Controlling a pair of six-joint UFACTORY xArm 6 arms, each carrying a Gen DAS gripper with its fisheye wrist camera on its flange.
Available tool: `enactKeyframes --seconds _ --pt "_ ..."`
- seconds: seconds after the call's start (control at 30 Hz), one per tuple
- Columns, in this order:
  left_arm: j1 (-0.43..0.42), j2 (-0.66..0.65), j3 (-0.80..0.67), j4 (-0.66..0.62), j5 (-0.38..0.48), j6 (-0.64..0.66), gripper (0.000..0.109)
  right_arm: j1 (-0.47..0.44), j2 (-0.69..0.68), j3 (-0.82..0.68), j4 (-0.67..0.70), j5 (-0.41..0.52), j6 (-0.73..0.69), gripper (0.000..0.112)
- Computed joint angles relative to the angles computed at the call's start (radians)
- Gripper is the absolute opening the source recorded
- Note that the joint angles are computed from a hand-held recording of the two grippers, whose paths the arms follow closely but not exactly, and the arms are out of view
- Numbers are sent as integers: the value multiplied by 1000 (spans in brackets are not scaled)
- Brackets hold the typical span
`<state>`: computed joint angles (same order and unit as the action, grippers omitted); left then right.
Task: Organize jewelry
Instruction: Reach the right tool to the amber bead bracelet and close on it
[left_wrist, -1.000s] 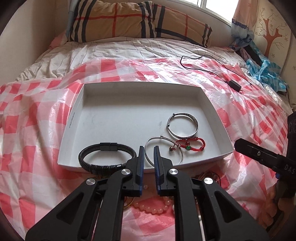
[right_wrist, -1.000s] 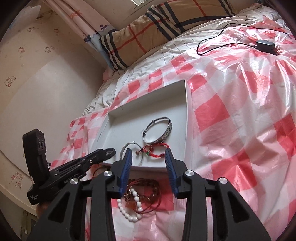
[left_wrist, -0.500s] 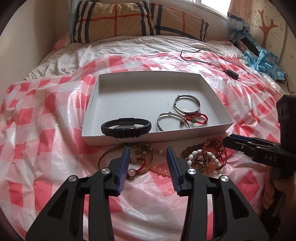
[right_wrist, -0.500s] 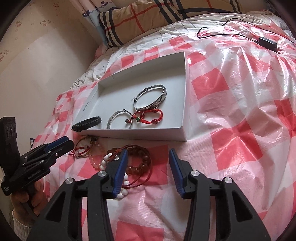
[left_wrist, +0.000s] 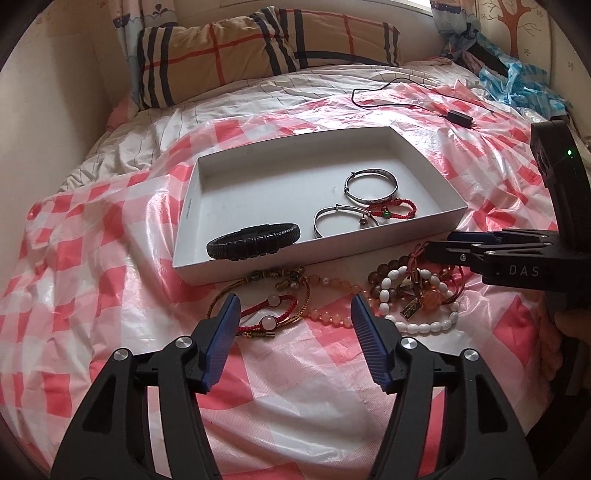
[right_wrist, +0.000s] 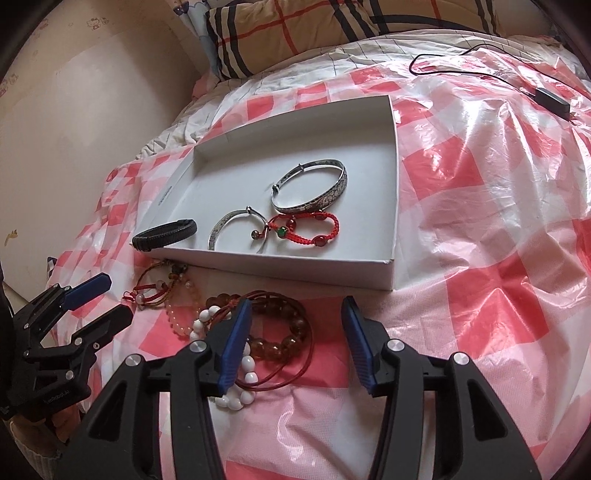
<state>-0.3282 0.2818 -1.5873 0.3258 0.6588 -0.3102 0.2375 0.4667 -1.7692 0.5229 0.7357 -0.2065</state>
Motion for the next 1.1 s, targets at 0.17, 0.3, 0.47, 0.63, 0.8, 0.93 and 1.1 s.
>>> enactKeyframes --seconds 0.17,0.3,0.47,0.63,0.8,0.93,1.1 --pt "-4 13 -13 2 9 11 61 5 14 -14 51 20 -40 32" --pt "-9 28 -29 3 22 20 65 5 -9 25 79 13 -94 18" --pt "-10 38 -38 -8 33 33 66 14 -41 77 203 -38 -157 12" --pt "-12 53 -54 -23 41 42 66 2 -80 111 353 -64 -225 12" --pt "-20 68 -69 -26 41 54 66 18 -157 168 492 -101 -271 11" --pt "-27 83 -88 -26 45 63 66 8 -99 72 235 -37 -40 44" --pt "-14 74 -77 -20 48 54 66 47 -59 71 -29 -14 51 57"
